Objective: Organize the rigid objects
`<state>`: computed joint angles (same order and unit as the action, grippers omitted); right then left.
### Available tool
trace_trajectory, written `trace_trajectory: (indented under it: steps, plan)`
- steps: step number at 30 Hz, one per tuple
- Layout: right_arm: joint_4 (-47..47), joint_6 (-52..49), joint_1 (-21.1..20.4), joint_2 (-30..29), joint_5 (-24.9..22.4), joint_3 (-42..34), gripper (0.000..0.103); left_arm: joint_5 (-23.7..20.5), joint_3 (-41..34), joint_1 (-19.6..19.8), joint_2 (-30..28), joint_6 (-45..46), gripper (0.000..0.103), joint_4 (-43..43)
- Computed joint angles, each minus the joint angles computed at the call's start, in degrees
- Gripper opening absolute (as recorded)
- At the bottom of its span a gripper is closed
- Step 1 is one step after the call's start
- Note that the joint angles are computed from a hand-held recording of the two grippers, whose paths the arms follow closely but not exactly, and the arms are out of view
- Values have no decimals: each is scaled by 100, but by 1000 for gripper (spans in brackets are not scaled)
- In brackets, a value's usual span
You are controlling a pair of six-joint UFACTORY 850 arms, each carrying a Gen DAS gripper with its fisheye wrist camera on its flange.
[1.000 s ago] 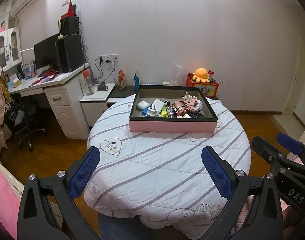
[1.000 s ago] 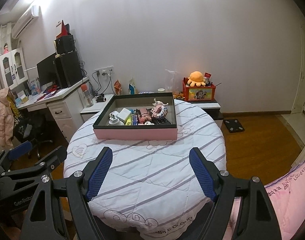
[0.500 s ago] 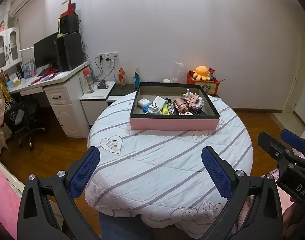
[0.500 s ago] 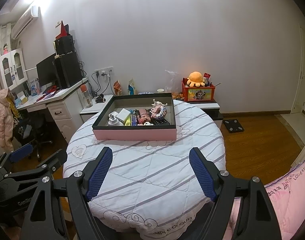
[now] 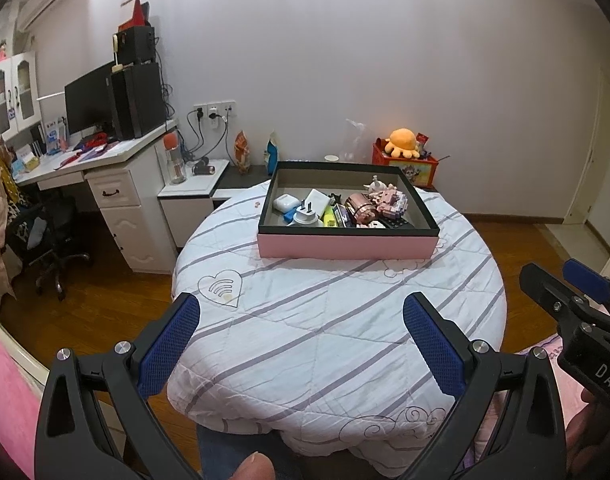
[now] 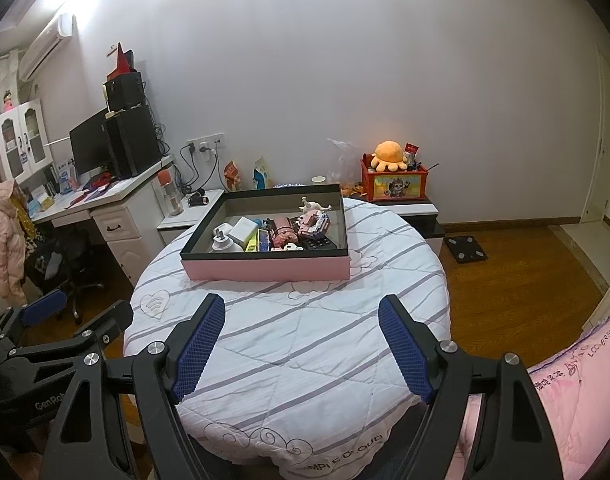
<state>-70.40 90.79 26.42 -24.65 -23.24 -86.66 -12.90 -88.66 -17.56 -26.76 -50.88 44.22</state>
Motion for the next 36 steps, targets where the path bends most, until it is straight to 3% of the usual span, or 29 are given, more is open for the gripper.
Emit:
trace_trajectory:
  steps: [4,9,28,36]
  plan:
    - [35,-29,-14,-14,9,-15,81,-52,-50,-9,-39,-16,103,62]
    - [43,-37,-16,-14,13,-14,81,-201,-87,-70,-76,-500,103,728]
    - [-4,-16,-31,-27,35,-20,81,-60,-220,87,-119,1346,103,-1200]
    - [2,-37,-47,-44,65,-27,81,-73,-211,52,-109,1027,103,-756]
